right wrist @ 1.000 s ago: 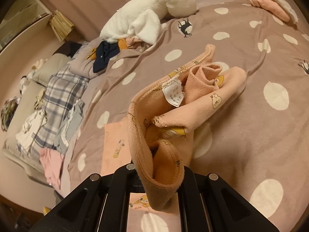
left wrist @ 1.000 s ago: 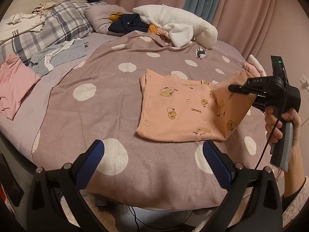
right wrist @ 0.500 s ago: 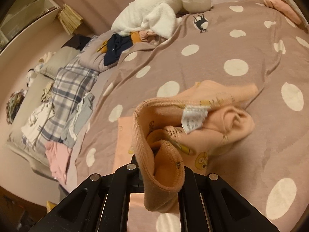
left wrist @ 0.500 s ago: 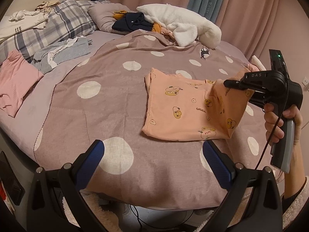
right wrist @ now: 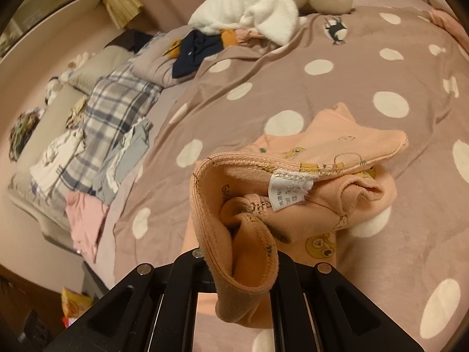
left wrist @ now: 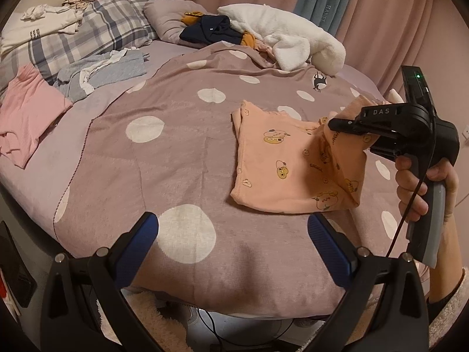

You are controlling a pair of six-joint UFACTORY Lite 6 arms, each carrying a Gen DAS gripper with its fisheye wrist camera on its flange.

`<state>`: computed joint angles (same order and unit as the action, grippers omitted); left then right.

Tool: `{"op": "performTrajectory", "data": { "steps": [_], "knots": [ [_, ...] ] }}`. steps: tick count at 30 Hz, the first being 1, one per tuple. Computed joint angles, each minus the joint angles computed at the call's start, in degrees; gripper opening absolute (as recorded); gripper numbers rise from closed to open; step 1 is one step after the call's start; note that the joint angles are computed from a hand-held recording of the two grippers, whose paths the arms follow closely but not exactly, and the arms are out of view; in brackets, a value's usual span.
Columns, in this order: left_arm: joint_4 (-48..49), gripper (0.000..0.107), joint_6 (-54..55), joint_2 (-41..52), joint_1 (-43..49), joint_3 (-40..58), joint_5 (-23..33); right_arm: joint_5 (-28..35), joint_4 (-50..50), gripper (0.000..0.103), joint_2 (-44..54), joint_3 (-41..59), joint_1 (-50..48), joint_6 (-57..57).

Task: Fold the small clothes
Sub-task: 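Carry the lifted side across the garment body with the right tool, then lay the held side down on the garment and open the right tool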

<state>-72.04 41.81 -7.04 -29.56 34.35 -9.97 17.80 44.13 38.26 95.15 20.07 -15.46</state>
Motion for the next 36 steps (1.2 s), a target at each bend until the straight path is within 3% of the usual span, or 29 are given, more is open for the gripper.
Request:
{"op": "performTrajectory", "data": {
  "steps": [16, 26, 31, 36],
  "knots": [
    [-1.35, 0.102, 1.93, -0.14, 1.34, -1.12, 0.07, 5.24, -19.75, 0.007, 8.82, 10.04, 6.39, 13.33],
    [-5.96, 0.102, 6.56, -0.43, 0.48, -1.35, -0.44, 6.6, -23.06, 0.008, 8.88, 9.29, 7.41, 13.84],
    [-3.75, 0.102, 4.09, 0.16, 0.06, -1.42, -0.41, 9.14, -20.22, 0.013, 11.11, 11.18, 7.49, 11.72],
    [-8.15, 0.102, 9.04, 0.89, -1.27, -1.18, -2.6, 9.53, -18.19, 0.014, 11.7, 11.45, 7.58, 11.38]
  ]
}}
